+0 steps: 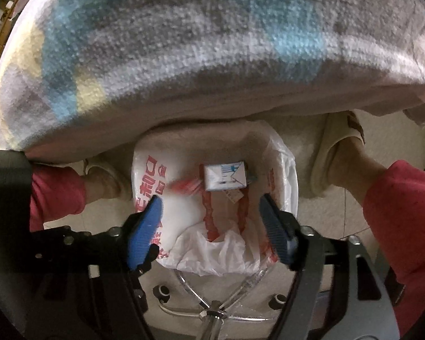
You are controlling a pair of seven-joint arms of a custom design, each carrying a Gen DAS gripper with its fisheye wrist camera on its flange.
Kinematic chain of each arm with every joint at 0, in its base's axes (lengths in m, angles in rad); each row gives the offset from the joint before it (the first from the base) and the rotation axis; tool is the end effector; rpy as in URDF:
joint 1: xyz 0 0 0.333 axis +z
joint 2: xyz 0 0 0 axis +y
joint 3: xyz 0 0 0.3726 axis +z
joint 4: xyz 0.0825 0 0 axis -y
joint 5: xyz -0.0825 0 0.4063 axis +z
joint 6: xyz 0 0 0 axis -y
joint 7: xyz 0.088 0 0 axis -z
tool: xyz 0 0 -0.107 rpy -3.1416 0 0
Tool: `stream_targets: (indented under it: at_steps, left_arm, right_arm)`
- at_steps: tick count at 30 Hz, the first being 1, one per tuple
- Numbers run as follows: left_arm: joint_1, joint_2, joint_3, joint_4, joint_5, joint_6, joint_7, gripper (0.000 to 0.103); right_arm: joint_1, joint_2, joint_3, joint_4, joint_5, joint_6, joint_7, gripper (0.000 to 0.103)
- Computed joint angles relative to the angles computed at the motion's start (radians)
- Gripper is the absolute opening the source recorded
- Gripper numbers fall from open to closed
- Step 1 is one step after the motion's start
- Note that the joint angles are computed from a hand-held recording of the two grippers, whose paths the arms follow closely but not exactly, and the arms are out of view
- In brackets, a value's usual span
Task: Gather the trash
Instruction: 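Open both grippers to drop the candy bar and carton into the bin, then move the right tool to the white tissue box while the left tool approaches the green tin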
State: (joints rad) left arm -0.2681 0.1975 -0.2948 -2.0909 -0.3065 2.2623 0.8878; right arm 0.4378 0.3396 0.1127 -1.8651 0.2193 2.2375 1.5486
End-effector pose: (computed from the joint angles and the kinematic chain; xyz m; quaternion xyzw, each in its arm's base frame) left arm 0.5062 -0.3222 0.3742 0.8033 -0.5775 0.0124 0.1448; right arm 0.5708 0.3508 0.3807 -0.8375 0.5358 0.0835 0.0668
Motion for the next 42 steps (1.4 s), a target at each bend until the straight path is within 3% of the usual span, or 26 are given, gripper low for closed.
stream_targets:
  at_steps: [8, 15, 19, 23, 28, 32, 34, 36, 42]
  left_arm:
    - [-0.016, -0.019, 0.009, 0.006, 0.081, -0.042, -0.063, 0.065]
    - [-0.014, -0.098, 0.013, -0.027, 0.068, -0.052, -0.073, 0.068]
    - [-0.021, -0.203, 0.024, -0.070, 0.063, -0.024, -0.098, 0.075]
    - [-0.011, -0.314, 0.051, -0.066, 0.165, -0.061, -0.141, 0.086]
    - [0.042, -0.369, 0.092, 0.053, 0.368, -0.209, -0.114, 0.090]
    - [0.098, -0.354, 0.145, 0.165, 0.371, -0.249, -0.032, 0.094]
    - [0.121, -0.320, 0.157, 0.228, 0.370, -0.275, 0.032, 0.094]
    - [0.143, -0.271, 0.163, 0.296, 0.380, -0.308, 0.078, 0.094]
    - [0.192, -0.135, 0.165, 0.437, 0.388, -0.352, 0.139, 0.094]
  right_arm:
    - [0.001, -0.021, 0.002, -0.012, 0.004, 0.011, 0.006, 0.078]
    - [-0.016, -0.105, 0.011, -0.059, 0.042, 0.065, -0.044, 0.079]
    - [-0.014, -0.201, 0.015, -0.105, 0.022, 0.163, -0.103, 0.086]
    - [-0.016, -0.265, 0.021, -0.099, -0.001, 0.238, -0.206, 0.093]
    - [-0.025, -0.257, 0.028, 0.058, 0.022, 0.209, -0.408, 0.093]
    - [-0.033, -0.215, 0.038, 0.208, 0.113, 0.175, -0.581, 0.094]
    - [-0.044, -0.165, 0.047, 0.328, 0.172, 0.094, -0.675, 0.095]
    - [-0.045, -0.115, 0.049, 0.428, 0.192, 0.024, -0.712, 0.096]
    - [-0.003, 0.016, 0.039, 0.612, 0.109, -0.055, -0.716, 0.096]
